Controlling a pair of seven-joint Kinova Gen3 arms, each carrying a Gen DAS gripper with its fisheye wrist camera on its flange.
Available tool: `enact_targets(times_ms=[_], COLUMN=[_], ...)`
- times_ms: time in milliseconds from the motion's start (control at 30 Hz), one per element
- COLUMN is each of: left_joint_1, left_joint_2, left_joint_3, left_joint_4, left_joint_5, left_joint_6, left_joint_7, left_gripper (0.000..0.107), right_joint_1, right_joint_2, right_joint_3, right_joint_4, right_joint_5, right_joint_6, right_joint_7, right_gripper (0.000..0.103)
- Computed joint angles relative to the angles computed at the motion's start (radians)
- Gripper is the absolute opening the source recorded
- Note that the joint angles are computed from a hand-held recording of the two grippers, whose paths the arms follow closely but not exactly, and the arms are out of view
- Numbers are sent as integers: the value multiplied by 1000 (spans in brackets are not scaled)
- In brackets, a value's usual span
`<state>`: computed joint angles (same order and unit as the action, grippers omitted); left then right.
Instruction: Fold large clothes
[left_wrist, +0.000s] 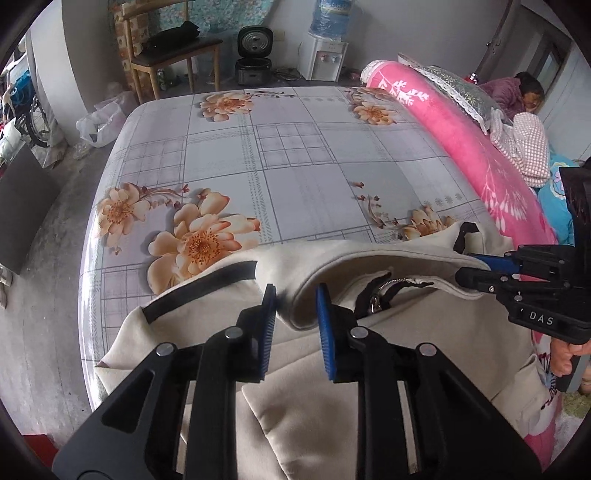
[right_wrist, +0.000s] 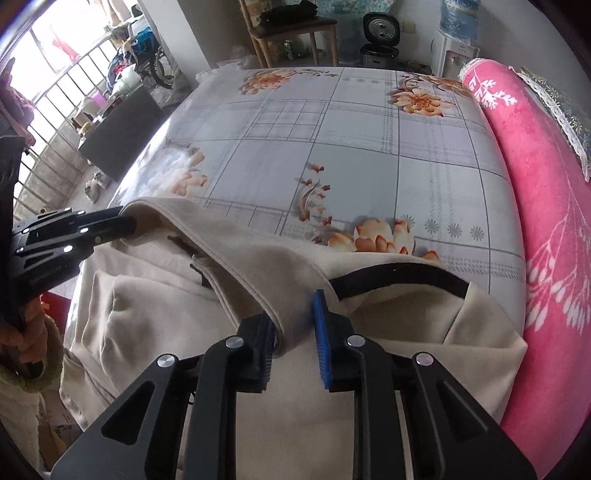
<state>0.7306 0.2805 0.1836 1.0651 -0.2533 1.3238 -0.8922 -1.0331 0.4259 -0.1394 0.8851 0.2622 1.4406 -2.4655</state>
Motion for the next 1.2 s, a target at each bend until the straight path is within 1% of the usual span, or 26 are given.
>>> enact_targets(times_ms=[67, 100, 133, 200, 267, 367, 433, 533, 667, 700, 733, 767, 833, 933, 1033, 1067, 1133, 1167, 1200], left_joint_1=[8, 12, 17, 33, 36, 45, 37, 45, 52, 62, 75, 88, 112, 140, 161, 165, 171, 172, 175], left_joint_2=[-15, -16, -15, 1, 24, 62, 67, 71, 25, 13, -2, -11, -13, 2, -1, -7, -20, -26, -29], left_joint_3=[5, 7, 9, 2, -11, -32, -32, -28, -12, -7, -1, 7, 19, 28, 28, 29, 35, 39, 43], left_joint_4=[19, 20, 18, -3, -29, -66, -48, -12, 64, 77, 92, 99, 101, 110, 143, 158, 179, 187, 191], left_joint_5=[-8, -13, -21, -50, -55, -58, -39, -40, -36, -51, -73, -96, -137, -172, -194, -202, -214, -219, -225], left_joint_6=[-19, -21, -21, -1, 23, 85, 89, 95, 45, 35, 19, 14, 23, 41, 27, 17, 6, 2, 2], left_joint_7=[-3, -7, -9, 13, 50, 119, 128, 119, 117, 120, 119, 116, 112, 106, 126, 132, 139, 138, 137], left_gripper=[21, 24, 31, 36, 36, 36, 36, 36, 35, 35, 25, 20, 14, 10, 8, 8, 8, 8, 8], right_joint_1=[-16, -16, -15, -14, -13, -8, -4, 4, 10, 10, 5, -2, -34, -51, -60, -60, -77, -87, -92], right_joint_2=[-13, -19, -25, -30, -33, -38, -47, -62, -76, -80, -82, -80, -55, -32, -56, -68, -95, -116, -139], right_joint_3=[0, -2, -4, -8, -12, -14, -17, -24, -33, -35, -37, -38, -35, -34, -32, -34, -36, -41, -51], right_joint_4=[30, 44, 57, 68, 71, 82, 96, 122, 154, 162, 169, 170, 147, 150, 188, 189, 183, 181, 182], right_joint_5=[14, 16, 16, 20, 23, 25, 24, 21, 25, 28, 38, 50, 96, 110, 122, 123, 148, 169, 187], right_joint_6=[-8, -19, -29, -40, -50, -63, -76, -94, -116, -122, -125, -121, -71, -43, -63, -62, -46, -45, -59], right_joint_7=[-14, -22, -31, -42, -51, -62, -69, -76, -86, -86, -89, -90, -79, -55, -63, -67, -88, -91, -83], right_gripper=[20, 20, 20, 20, 20, 19, 19, 18, 15, 14, 14, 14, 12, 12, 13, 15, 37, 42, 50])
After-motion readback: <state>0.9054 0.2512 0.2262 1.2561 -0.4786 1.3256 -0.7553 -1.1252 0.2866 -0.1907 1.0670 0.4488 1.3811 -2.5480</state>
